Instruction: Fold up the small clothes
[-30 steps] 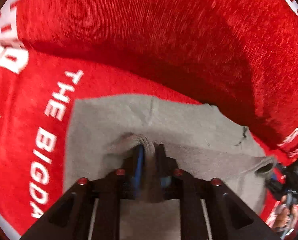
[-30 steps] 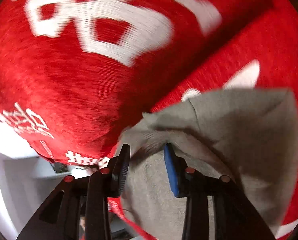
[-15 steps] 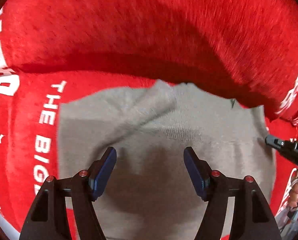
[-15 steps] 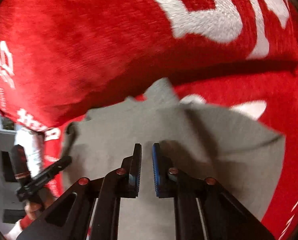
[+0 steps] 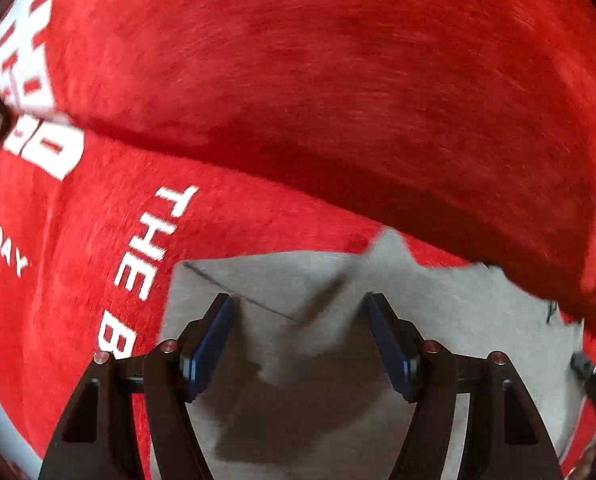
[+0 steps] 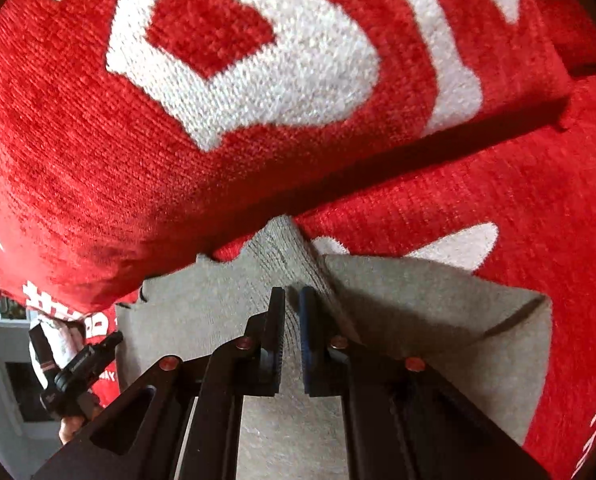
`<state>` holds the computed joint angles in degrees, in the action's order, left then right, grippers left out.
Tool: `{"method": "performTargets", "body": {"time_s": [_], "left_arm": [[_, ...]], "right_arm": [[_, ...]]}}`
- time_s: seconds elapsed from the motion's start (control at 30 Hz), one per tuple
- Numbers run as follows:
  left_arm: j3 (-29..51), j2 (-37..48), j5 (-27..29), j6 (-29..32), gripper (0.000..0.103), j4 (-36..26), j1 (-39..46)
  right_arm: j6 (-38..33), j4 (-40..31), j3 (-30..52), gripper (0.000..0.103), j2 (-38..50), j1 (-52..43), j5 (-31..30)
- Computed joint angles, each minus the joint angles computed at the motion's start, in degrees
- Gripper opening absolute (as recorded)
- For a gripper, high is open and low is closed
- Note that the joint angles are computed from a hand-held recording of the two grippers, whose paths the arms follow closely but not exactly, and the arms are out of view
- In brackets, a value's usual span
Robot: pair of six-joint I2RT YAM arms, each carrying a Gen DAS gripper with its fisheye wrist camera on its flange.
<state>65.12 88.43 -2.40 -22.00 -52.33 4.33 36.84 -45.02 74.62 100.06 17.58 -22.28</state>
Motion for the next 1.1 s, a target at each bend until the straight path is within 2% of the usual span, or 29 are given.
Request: {"method": "performTargets", "body": {"time_s": [0.03,0.13,0.3,0.37,0.43,0.5,0.57,0.6,0.7,0.8,0.9,0.97,1.0,1.03,1.07,1.1], "left_arm": [[-0.1,-0.4,0.1,0.6,0.070,-0.5,1.1],[-1.3,-3.3,0.0,3.9,0.070,-2.1,3.1],[-2.6,-9.3,3.2,12.0,0.070,-7.1,8.9],[-2.5,-10.4,4.7,13.4,0.070,-8.9,9.8],[-3.6,-12.6,6.8,17.5,0.070,-11.1,13.1],[-4.9,-14.4,8.7,21.4,0.070,-13.2,16.0],[-5.4,-16.4,10.9,25.0,0.070,-16.2,18.2],[-4.6,-15.5,11.4,24.8,0.070,-16.6,17.4],[-4.4,-17.9,13.5,28.6,0.070,-21.8,18.9],[-6.2,-19.8,15.8,34.0,0.070,-25.8,22.8],[-8.9,-21.7,17.5,38.2,0.070,-28.8,25.2],[-10.1,-22.8,18.8,39.4,0.070,-30.2,25.8],[-11.0,-23.4,19.9,39.6,0.068,-30.8,26.2],[-11.8,-23.4,21.1,40.2,0.051,-31.0,27.0],[-12.4,-22.5,21.9,40.9,0.029,-31.1,27.3],[-13.2,-21.7,21.7,40.9,0.026,-30.9,27.4]], "right_arm": [[0.3,-0.3,0.5,0.006,0.0,0.0,0.9],[1.4,-3.1,2.2,0.016,-0.6,0.1,5.9],[5.6,-4.6,-1.0,0.019,-6.3,-1.9,5.5],[6.8,-6.0,-2.5,0.019,-10.1,-0.7,5.6],[9.5,-6.3,-4.9,0.019,-14.1,1.7,3.9],[14.6,-5.9,-8.2,0.027,-19.3,5.9,1.4],[20.6,-5.1,-11.1,0.057,-23.7,11.2,0.0],[25.0,-4.0,-12.8,0.060,-26.2,15.4,-0.3],[37.8,2.2,-17.7,0.061,-30.4,27.5,-0.9],[52.9,13.0,-23.9,0.061,-32.1,38.8,0.7],[64.8,24.6,-29.9,0.061,-30.5,45.5,4.3],[71.9,32.0,-33.4,0.061,-29.9,48.5,9.2],[74.6,35.1,-34.8,0.061,-29.7,49.3,11.7],[76.5,37.0,-35.8,0.061,-29.9,49.9,13.6],[78.0,39.2,-35.9,0.059,-28.5,50.2,15.2],[78.4,39.3,-35.9,0.053,-28.5,49.9,15.9]]}}
